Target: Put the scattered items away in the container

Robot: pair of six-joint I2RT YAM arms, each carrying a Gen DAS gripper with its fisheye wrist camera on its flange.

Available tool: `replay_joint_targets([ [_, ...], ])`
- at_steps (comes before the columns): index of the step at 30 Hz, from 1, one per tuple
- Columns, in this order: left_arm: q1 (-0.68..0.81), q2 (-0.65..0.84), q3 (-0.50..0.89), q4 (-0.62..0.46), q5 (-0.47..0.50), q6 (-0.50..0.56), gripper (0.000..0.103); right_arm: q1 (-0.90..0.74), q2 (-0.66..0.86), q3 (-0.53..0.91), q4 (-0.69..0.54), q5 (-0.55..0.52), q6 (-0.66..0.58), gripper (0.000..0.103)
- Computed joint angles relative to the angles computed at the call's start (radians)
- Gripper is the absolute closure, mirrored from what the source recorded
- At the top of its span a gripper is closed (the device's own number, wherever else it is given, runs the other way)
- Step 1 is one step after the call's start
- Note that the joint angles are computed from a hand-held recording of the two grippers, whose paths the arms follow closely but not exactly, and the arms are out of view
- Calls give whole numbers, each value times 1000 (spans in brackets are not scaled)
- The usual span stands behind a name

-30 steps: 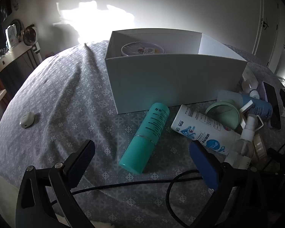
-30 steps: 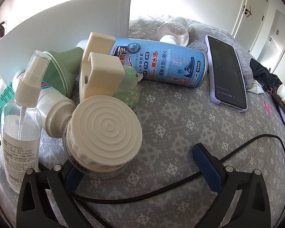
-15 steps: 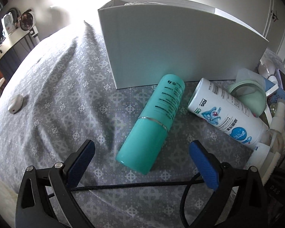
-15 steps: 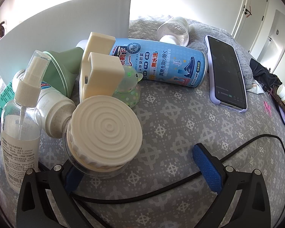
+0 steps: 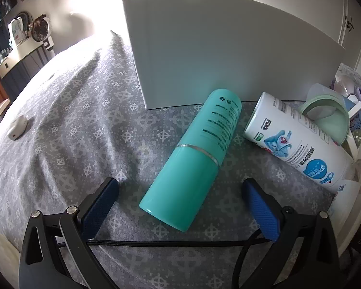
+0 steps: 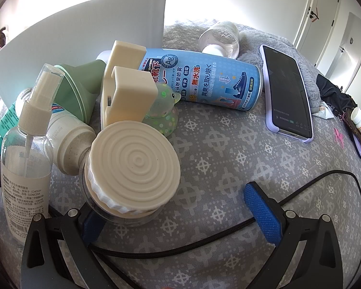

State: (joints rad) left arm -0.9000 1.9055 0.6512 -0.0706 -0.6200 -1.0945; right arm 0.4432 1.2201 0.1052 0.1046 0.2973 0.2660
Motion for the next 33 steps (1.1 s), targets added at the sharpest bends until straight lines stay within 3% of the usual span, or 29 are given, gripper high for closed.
replay_joint_targets([
  [33,-22,1,8,-21,-20,-24,0,6,16,1,13,5,4,0],
])
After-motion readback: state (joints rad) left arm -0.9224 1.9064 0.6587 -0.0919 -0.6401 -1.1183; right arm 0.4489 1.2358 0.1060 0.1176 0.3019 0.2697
